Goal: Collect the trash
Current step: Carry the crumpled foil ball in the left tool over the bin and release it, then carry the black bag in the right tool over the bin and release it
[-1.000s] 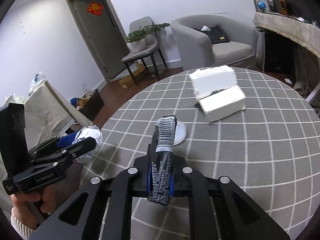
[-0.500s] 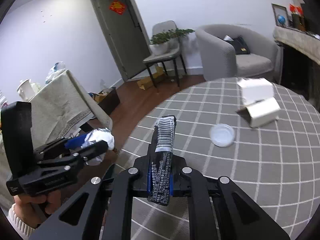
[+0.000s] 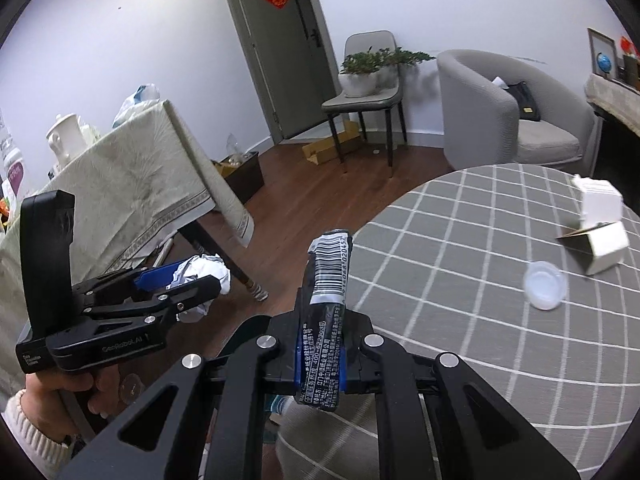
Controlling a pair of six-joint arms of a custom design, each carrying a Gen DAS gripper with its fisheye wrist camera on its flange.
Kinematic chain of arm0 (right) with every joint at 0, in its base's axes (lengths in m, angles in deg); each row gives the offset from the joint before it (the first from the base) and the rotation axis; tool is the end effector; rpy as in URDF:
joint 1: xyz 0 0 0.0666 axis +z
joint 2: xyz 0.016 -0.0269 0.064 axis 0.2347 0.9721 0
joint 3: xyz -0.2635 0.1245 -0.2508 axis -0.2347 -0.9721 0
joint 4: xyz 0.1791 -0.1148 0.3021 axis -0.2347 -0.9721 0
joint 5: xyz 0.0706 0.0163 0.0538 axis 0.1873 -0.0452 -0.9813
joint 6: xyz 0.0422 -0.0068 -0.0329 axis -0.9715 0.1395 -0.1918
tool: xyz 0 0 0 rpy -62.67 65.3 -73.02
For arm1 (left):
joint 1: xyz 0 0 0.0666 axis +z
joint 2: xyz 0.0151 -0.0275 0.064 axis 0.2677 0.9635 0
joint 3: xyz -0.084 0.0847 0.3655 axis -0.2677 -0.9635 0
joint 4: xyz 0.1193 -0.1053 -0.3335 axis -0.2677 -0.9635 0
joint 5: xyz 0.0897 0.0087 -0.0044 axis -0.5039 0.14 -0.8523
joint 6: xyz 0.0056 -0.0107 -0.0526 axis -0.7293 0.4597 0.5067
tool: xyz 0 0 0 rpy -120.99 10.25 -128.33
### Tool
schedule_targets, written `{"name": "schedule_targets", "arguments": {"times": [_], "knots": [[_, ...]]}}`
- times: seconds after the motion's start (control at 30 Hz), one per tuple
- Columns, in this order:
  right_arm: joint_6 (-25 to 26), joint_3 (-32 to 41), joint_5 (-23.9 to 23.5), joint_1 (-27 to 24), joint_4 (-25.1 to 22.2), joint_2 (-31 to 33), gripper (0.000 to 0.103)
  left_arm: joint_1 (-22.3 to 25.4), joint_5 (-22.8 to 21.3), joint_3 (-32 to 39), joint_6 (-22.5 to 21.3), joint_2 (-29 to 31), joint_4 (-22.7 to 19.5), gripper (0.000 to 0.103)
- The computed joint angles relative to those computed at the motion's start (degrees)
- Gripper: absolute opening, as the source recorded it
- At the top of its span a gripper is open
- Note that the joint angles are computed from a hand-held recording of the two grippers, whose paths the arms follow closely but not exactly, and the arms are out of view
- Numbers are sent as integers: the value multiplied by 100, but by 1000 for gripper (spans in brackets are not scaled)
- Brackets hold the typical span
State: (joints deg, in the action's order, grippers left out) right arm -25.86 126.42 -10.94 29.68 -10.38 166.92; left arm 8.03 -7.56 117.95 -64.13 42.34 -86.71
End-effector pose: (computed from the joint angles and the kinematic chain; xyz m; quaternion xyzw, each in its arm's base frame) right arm 0.6460 0.1965 0.4693 -0.1489 0.8860 0.2016 0.3902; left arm 0.6244 -0.0869 0.4520 0.0412 0.9136 -0.0986 0.3924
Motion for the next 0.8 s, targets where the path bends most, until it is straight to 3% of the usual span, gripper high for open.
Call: {"name": "schedule_targets", "arguments": {"times": [0.47,0.57,0.63,0.8], "knots": [[212,1213,9,594,-723,856,12,561,158,-87,-196,161,-878,56],[235,1604,13,656,-973,1116,12,634,226,-35,-340,254,-1112,62],[243,1934,30,688,-1197,1315,12,680,176,-129,-331,231,-1073,68],[188,3139,34,753,-1943,2033,12,848,320,-178,-265,182,-1037,73]]}}
